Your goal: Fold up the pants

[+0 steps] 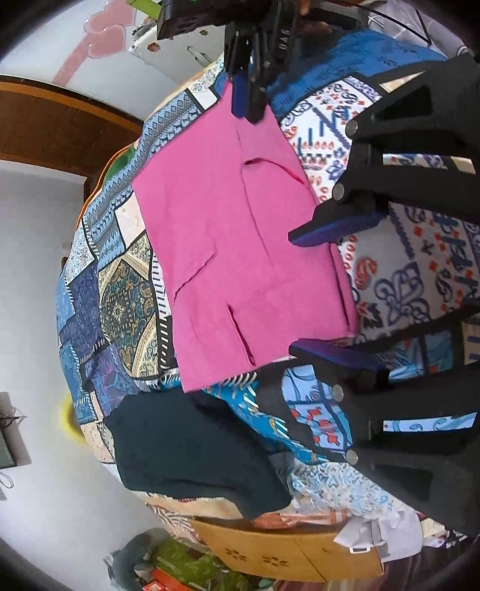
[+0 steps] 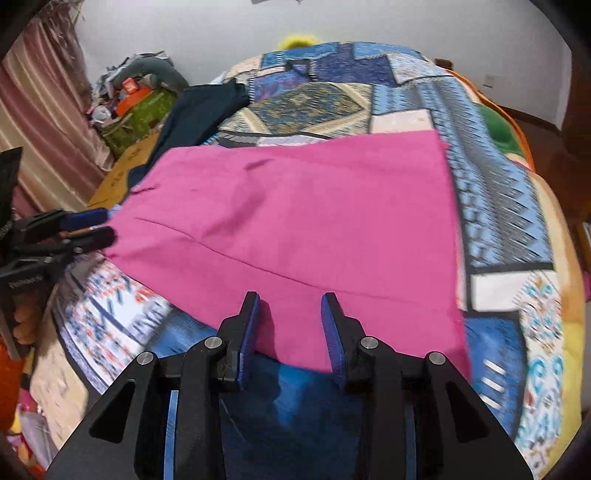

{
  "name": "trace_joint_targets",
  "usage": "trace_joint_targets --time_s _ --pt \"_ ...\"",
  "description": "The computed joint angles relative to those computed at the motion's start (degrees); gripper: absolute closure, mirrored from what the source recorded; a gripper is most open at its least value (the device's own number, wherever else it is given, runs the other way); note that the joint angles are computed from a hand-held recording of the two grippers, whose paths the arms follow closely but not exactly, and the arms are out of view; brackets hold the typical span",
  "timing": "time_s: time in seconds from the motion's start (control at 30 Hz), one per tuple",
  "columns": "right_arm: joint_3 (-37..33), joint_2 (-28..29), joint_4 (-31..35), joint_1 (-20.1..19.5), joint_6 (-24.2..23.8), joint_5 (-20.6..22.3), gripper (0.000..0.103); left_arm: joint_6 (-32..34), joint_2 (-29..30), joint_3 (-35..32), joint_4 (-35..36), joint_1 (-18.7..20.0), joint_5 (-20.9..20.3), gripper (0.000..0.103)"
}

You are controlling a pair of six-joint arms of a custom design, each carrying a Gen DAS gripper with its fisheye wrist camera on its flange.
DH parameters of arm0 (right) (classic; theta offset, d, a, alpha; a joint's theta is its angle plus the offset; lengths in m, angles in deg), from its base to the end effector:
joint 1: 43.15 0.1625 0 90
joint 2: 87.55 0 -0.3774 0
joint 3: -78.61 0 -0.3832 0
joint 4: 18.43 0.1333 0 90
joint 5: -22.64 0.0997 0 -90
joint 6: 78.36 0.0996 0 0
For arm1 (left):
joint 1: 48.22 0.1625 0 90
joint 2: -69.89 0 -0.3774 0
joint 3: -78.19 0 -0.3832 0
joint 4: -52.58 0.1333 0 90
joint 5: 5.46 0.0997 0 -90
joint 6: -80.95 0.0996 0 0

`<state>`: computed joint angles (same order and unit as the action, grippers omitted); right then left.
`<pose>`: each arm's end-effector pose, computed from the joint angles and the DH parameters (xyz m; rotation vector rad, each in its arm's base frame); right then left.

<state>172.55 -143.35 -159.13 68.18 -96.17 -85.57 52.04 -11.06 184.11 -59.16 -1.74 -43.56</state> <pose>0.3248 -0.5510 0.1673 0.8957 -2.6677 0.3233 -0.1928 -0.5104 0.3065 0.3249 2.2856 -0.6112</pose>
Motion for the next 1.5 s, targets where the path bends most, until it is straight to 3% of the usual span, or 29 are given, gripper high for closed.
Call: trace_joint_targets --time_s 0.27,0.4,0.6,0.83,0.93,1.07,1.23,1.5 --pt "3.1 -4.1 -0.8 -1.9 0.7 -3.8 0.073 -2.3 -2.2 1.4 -0.3 -0.1 -1.6 0.046" --pt "4.6 -5.6 -2.0 -2.3 1.0 -5.2 0.073 -4.6 -3.3 2.5 2.1 -0.5 -0.5 0.044" --pt "4.9 -6.2 -1.2 -2.2 2.1 -5.2 0.072 -8.1 -5.3 2.1 5.0 0.3 -1.0 0.045" --pt "2.4 -6.1 0.1 -1.5 2.7 -4.5 0.071 -7.7 -5.9 0.3 6.3 -1.0 2.8 0.045" --pt "1.0 -6.0 -1.4 -0.9 1.7 -3.9 0.068 -4.8 -4.5 -1.9 3.4 -1.0 5.1 0.045" --pt "-1.9 -4.6 -3.1 -0.4 0.2 -2.7 0.067 -0.4 -1.2 -5.8 -1.8 1.0 5.2 0.045" --pt "-6.9 -0.5 -4.7 -0.3 -1.4 -2.5 0.064 2.7 4.4 -12.3 -5.3 5.5 2.7 0.045" --pt "-17.5 7.3 -1.4 -2.2 -2.3 -3.1 0.064 4.1 11.4 -20.6 -3.1 11.2 -1.2 0.049"
